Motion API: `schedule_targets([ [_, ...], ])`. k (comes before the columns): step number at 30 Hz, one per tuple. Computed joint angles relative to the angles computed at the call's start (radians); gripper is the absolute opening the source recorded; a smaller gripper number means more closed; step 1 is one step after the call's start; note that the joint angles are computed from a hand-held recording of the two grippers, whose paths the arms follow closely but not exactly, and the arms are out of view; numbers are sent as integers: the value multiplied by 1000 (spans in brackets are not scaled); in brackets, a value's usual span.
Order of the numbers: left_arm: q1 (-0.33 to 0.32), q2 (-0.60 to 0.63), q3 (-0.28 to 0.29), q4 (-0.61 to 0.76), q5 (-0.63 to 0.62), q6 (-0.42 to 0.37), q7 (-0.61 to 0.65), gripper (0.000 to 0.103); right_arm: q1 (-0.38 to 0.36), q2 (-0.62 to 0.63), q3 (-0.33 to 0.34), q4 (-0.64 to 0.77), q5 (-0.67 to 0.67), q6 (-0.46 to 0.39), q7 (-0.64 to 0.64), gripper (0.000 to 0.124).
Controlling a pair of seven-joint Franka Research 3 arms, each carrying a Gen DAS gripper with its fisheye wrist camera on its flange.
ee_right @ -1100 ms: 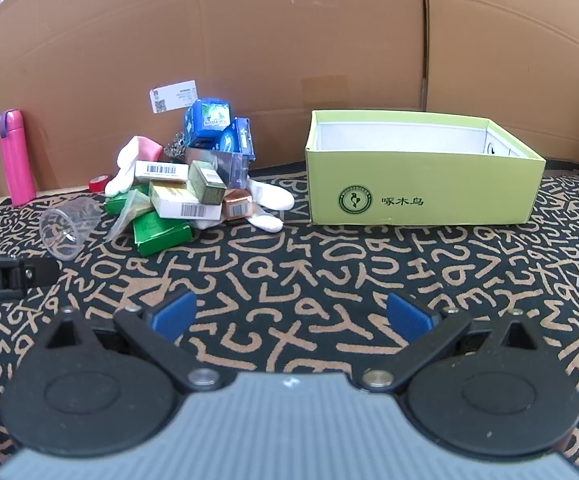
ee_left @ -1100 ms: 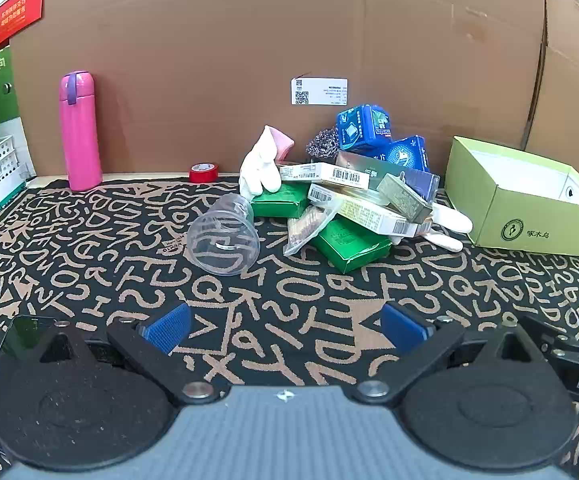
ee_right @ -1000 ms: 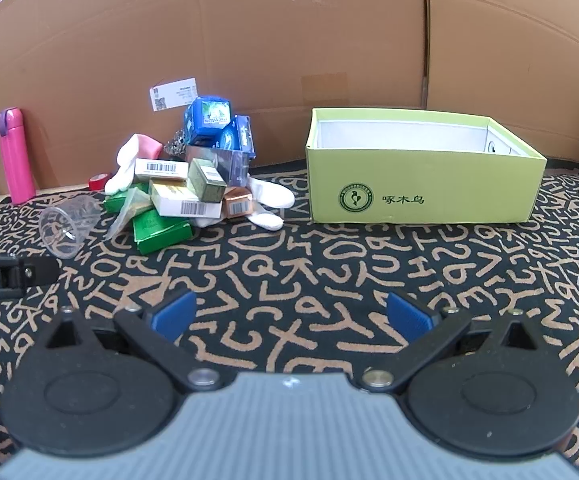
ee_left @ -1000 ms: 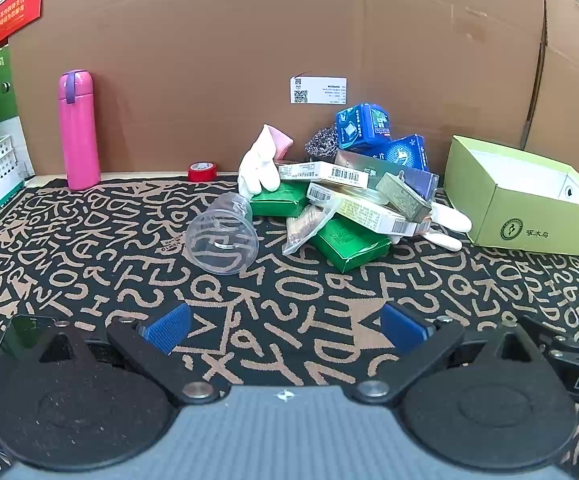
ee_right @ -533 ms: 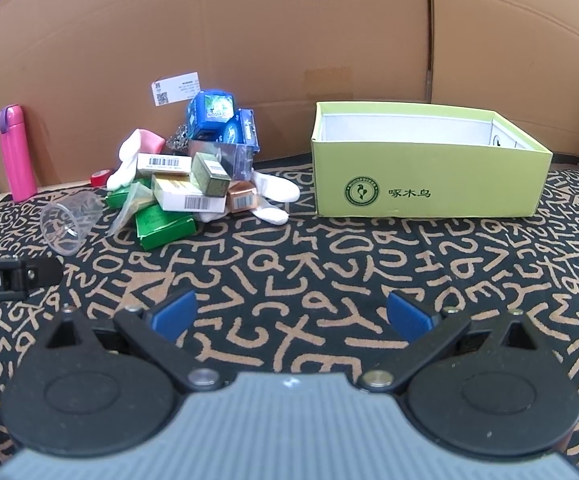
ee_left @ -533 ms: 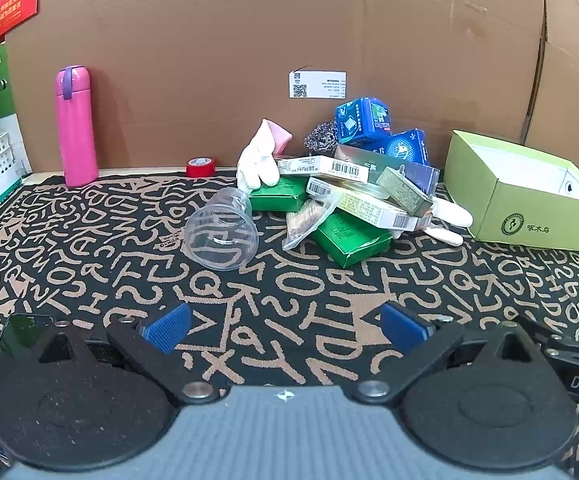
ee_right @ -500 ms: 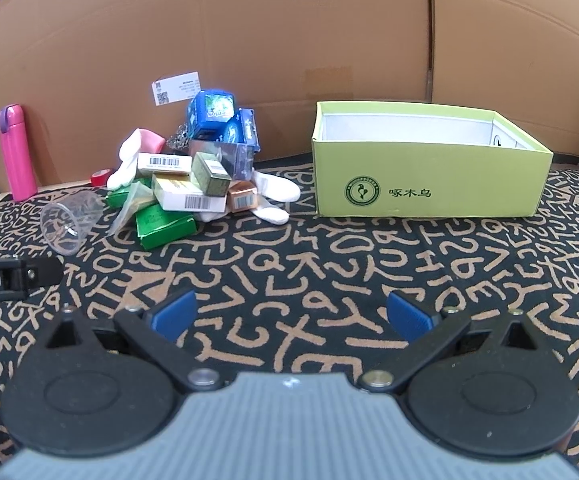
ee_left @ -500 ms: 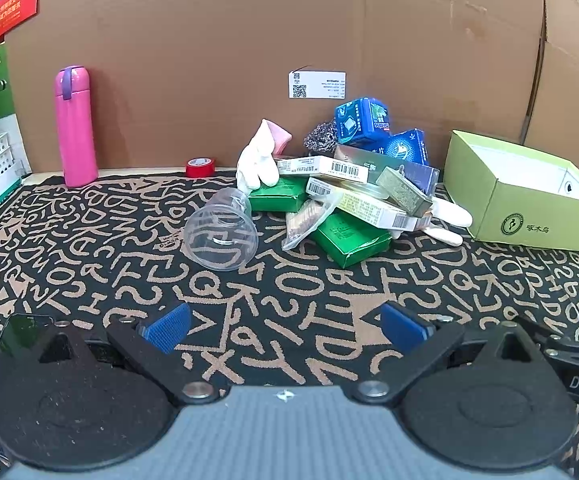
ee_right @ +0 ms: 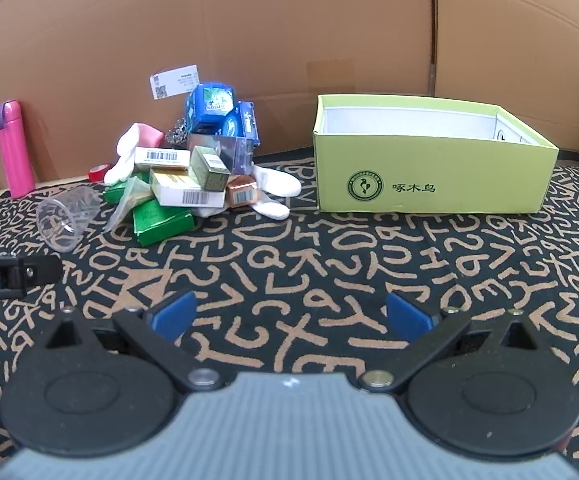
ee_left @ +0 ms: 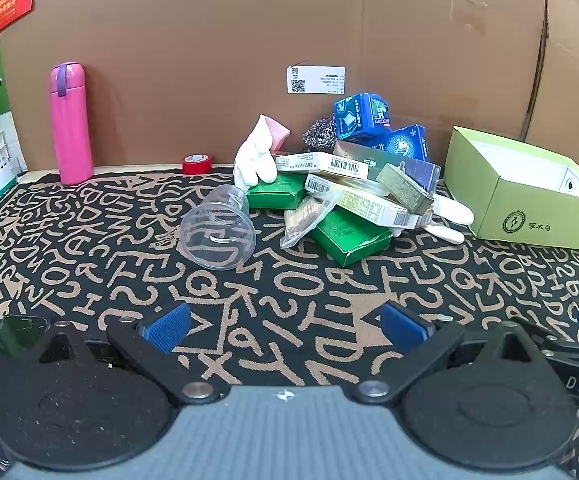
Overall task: Organize objects
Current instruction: 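Move both tools toward the pile of items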
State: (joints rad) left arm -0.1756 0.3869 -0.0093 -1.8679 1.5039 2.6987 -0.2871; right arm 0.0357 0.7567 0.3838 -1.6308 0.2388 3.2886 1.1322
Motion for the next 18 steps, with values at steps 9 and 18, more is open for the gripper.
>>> schedule_targets([
  [9, 10, 23, 8, 22, -46, 28, 41, 103, 36, 23, -37, 48, 15, -41, -1, 103],
  [18, 18, 59, 30, 58, -120, 61, 115, 103, 93, 69, -90, 144, 51, -112, -23, 103],
])
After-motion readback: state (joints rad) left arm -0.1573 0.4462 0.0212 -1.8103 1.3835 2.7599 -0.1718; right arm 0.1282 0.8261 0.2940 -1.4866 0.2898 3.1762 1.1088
